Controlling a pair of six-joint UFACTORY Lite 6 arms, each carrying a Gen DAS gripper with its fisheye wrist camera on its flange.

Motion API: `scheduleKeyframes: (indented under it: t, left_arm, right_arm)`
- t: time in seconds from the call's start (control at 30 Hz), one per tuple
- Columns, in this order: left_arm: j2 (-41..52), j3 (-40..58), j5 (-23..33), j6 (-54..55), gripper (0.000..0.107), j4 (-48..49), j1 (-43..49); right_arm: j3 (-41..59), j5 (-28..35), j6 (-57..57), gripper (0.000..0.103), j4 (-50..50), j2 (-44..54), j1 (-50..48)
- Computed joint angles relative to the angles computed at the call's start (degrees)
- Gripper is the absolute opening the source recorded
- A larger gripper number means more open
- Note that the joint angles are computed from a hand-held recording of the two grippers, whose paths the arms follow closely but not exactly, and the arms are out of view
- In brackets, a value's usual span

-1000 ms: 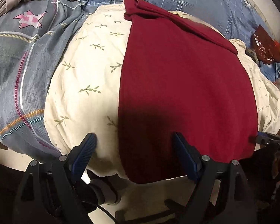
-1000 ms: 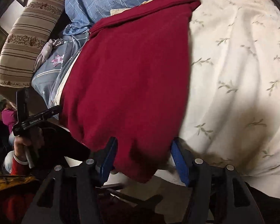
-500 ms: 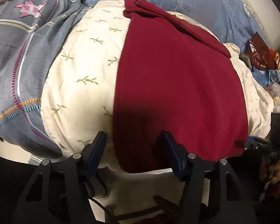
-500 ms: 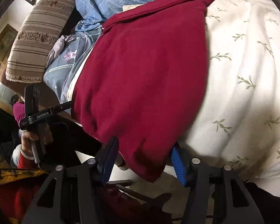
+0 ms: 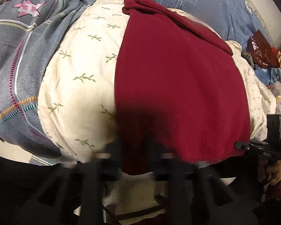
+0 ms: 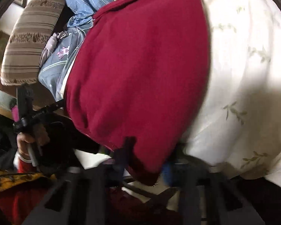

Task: Fold small clothes

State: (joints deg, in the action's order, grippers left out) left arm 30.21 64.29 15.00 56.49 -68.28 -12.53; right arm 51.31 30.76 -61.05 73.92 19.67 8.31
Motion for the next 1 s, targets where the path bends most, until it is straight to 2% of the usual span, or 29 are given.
scheduleKeyframes:
  t: [0.03,0.17,0.23,0.27,0.37,0.4,0.47,0.57,0.63,0.67,0.8,1.0]
  left_arm:
    - [-0.25,-0.21,0.81,1.56,0.007,-1.45,0.19]
    - [-1.13,-0.81,1.7,2.36,0.007,-2.03,0.43]
    - [-0.25,0.59,2.89,-1.24,0.023,0.62,1.12]
    - [0.85,1.73,3.13,-3.44,0.042,2.49,1.25]
    - [1.06,1.32,2.05,-1.88,0.045,0.94,0.83]
    - [1.0,1.1,1.4,-1.41,0.046,0.6,0.43]
    - [1.01,0.7,1.0,0.74,0.046,-1.89,0.38]
    - [0.55,-0.67,0.5,6.94,0.045,-8.94,0.32]
    - [0.1,-1.45,0.46,11.24,0.021,-12.76,0.33]
    - [0.22,-1.28,0.98,11.13,0.005,-12.61,0.5]
    - [-3.04,-2.78,3.88,12.76,0.005,-13.12,1.89]
    - [-10.09,-2.81,10.48,15.0,0.005,-13.53,6.51]
  right_arm:
    - [-0.64,0.62,-1.52,0.01,1.49,-1.32,-0.17]
    - [-0.86,1.7,-0.48,0.01,-0.06,-5.98,0.14]
    - [0.57,2.14,1.18,0.01,-2.06,-5.65,0.34]
    - [2.06,1.85,2.62,0.012,-3.49,-4.23,0.74]
    - [3.14,2.24,2.64,0.018,-2.71,-1.17,-0.06]
    - [3.51,1.52,2.58,0.024,-2.3,0.1,0.19]
    - [3.18,1.49,0.76,0.026,-0.56,1.03,-0.04]
    - [4.03,3.39,-1.73,0.025,2.65,3.04,-0.97]
    - [4.79,3.25,-0.1,0.017,0.64,3.11,-0.96]
    - [4.61,1.57,1.39,0.014,-0.25,2.48,-0.46]
    - [3.14,-1.96,5.46,0.011,-1.81,-1.33,1.79]
    - [1.46,-1.07,2.22,0.01,3.9,-11.83,1.41]
